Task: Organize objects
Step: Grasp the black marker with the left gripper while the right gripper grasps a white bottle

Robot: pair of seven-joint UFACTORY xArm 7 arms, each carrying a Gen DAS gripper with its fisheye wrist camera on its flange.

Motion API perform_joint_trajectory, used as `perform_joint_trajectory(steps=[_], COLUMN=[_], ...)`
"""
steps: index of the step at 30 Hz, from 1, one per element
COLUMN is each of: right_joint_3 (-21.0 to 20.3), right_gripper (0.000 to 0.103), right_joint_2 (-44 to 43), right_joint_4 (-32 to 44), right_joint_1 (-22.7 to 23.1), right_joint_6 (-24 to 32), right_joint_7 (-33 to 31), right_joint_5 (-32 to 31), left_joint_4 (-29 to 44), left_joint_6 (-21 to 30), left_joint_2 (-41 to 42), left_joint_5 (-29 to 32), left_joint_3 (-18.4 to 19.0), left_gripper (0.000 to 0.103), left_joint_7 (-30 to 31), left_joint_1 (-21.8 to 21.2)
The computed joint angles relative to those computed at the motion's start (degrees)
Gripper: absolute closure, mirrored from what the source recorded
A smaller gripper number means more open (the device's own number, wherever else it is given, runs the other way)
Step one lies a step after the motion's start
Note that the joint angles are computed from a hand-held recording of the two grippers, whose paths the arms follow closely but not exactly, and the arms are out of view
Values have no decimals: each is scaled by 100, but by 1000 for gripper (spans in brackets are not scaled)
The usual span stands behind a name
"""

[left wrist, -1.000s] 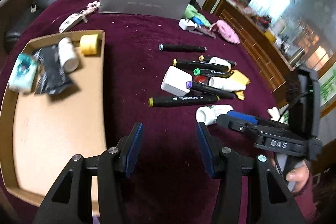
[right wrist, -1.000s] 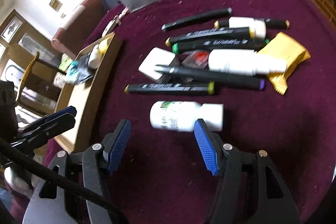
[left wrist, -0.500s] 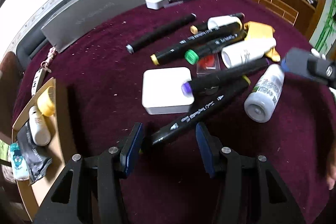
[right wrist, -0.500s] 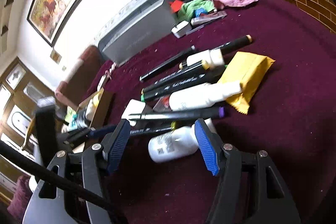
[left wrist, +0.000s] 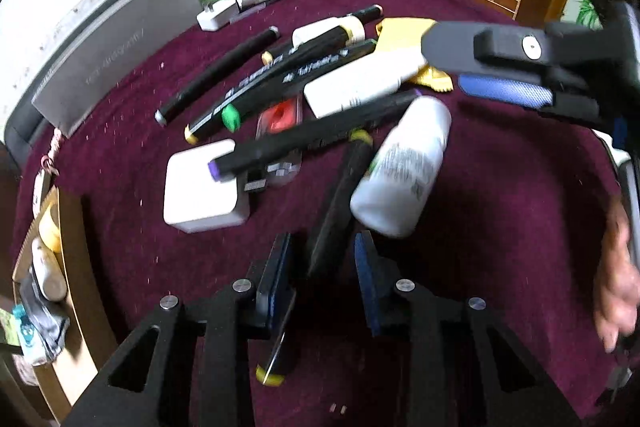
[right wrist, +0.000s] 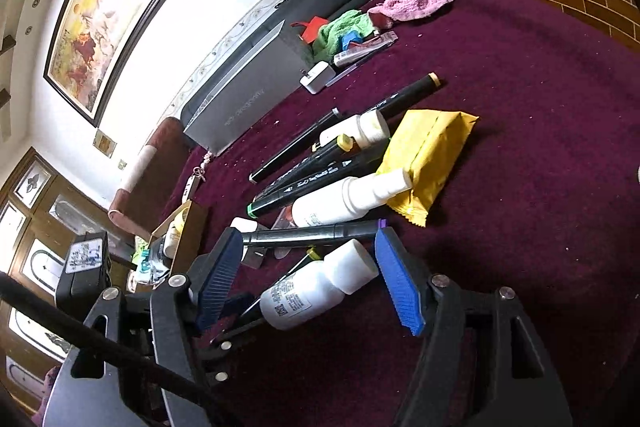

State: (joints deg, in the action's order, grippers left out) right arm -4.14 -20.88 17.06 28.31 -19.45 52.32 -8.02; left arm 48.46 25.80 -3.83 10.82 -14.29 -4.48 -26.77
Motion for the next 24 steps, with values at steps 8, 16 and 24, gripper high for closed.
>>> perform_joint_trajectory(steps=[8,16,24], right_joint_3=[819,1257,726], right_gripper=[35,35,35], right_joint_2=[-110,-109,-791], right_joint_4=[-54,7,-182], right_joint_1=[-690,-1010,-290], right_joint_6=[170,432,1313], right_joint_7=[-319,-553,-244], right_joint_5=[556,950,1357], left_joint_4=[-490,-1667,-2443], left_joint_6=[-204,-687,-1220], left_joint_2=[-526,-2091,-3054], left_joint_5=[1,-2168,-3067], left_joint_3=[36,687,1343], left_gripper=[91,90,90], left_joint_7=[-908,-153,266], left_joint_1=[-89,-400,-1009])
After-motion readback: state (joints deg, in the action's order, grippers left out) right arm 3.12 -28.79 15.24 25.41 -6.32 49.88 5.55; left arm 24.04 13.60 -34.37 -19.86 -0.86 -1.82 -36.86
